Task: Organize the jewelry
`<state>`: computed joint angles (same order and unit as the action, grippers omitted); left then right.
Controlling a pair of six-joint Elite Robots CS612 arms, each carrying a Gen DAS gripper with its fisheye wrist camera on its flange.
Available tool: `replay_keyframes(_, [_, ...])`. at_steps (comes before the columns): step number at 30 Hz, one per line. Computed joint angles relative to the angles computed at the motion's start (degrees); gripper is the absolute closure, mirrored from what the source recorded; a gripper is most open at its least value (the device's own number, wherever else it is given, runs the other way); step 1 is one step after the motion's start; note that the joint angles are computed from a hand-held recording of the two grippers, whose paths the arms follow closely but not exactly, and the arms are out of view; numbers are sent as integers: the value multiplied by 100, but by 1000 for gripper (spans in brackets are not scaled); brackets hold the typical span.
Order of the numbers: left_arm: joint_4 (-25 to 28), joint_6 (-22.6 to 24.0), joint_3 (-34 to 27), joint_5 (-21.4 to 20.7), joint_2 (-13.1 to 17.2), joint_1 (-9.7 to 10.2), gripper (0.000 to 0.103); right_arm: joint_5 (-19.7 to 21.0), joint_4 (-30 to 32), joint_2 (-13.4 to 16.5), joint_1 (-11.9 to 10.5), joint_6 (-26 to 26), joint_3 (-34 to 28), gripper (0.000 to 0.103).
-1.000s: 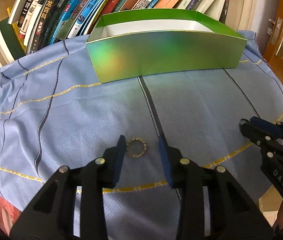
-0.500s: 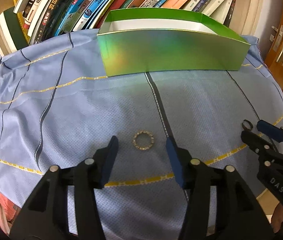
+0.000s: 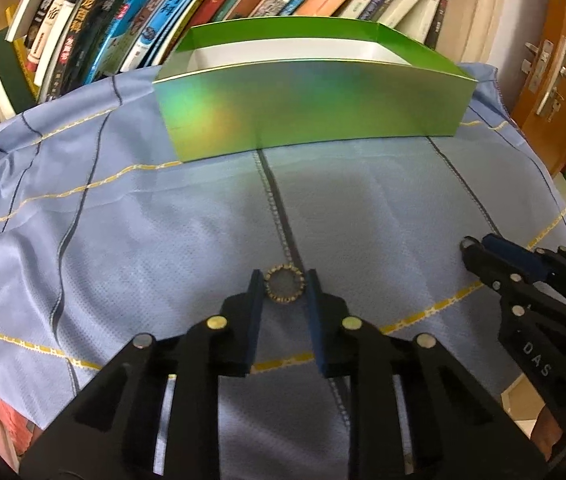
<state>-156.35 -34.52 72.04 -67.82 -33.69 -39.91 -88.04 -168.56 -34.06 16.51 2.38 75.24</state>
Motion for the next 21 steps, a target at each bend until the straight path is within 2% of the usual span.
replay_keyframes(3, [23, -35, -10, -3, 3, -5, 75, 7, 1, -28, -7, 47, 42, 79])
replay_keyframes(5, [76, -73, -16, 49, 3, -15, 62, -67, -20, -23, 8, 45, 42, 79])
replay_keyframes(10, [80, -111, -5, 130, 3, -21, 59, -232, -23, 7, 46, 63, -6, 79])
replay_keyframes(14, [10, -104, 18, 140, 3, -22, 60, -332, -48, 17, 74, 15, -14, 80])
replay_keyframes(15, [-30, -96, 26, 116, 5, -18, 62, -320, -59, 18, 79, -25, -11, 83])
replay_keyframes(19, [-26, -111, 16, 160, 8, -30, 81, -375, -74, 15, 111, -97, -6, 85])
replay_keyframes(21, [14, -170, 7, 172, 6, -31, 81, -359, -65, 10, 109, -62, -2, 85])
